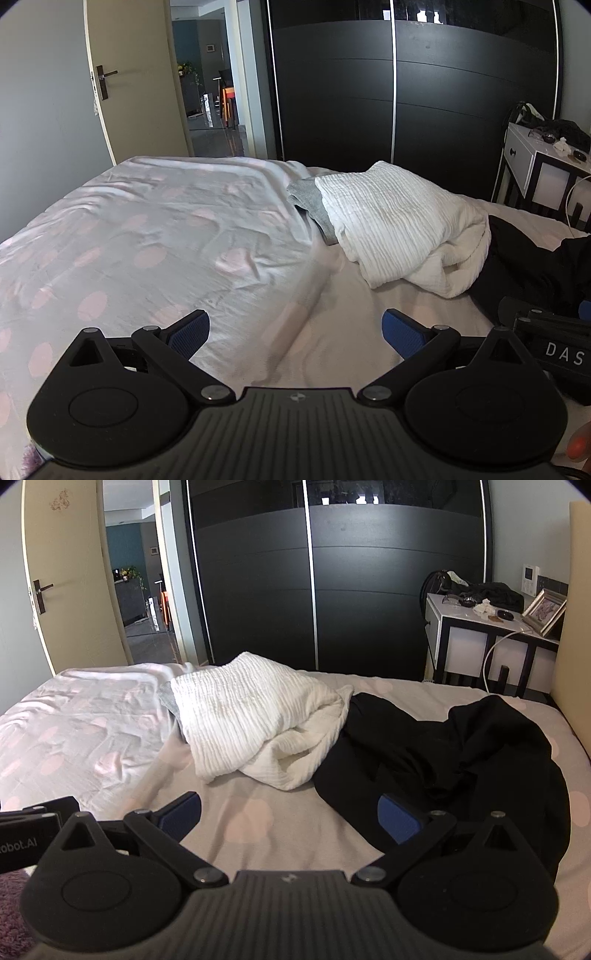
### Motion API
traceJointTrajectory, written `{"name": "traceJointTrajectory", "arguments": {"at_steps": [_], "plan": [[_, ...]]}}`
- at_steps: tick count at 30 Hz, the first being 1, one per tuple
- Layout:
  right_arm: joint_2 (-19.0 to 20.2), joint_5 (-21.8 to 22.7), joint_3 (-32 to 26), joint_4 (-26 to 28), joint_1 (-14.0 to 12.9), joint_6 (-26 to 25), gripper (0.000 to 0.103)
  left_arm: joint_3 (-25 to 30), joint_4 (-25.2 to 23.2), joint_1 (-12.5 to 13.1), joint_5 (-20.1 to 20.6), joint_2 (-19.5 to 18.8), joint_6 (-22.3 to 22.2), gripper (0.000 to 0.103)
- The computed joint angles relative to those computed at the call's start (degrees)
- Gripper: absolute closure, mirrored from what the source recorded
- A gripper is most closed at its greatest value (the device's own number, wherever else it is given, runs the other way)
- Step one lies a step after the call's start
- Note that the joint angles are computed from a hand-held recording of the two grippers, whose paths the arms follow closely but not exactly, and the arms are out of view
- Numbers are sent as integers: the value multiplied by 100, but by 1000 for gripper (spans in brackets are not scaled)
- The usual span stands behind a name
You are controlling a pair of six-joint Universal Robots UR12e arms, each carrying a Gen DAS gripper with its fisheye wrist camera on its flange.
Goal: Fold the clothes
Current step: 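Move both tools toward the grey garment beside the white towel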
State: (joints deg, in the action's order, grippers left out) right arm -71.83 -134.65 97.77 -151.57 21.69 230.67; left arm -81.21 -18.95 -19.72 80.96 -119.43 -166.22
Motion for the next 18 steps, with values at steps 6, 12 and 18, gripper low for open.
{"name": "traceJointTrajectory", "arguments": {"at_steps": [6, 12, 18], "plan": [[4, 106, -8, 125, -62, 47, 1, 80, -123, -22, 39, -58, 0, 1], [16, 180, -22, 185, -87, 54, 1, 85, -164, -25, 54, -71, 20, 1], [24, 180, -28, 168, -89, 15, 1, 85, -141, -28, 74, -76, -12, 1]]}}
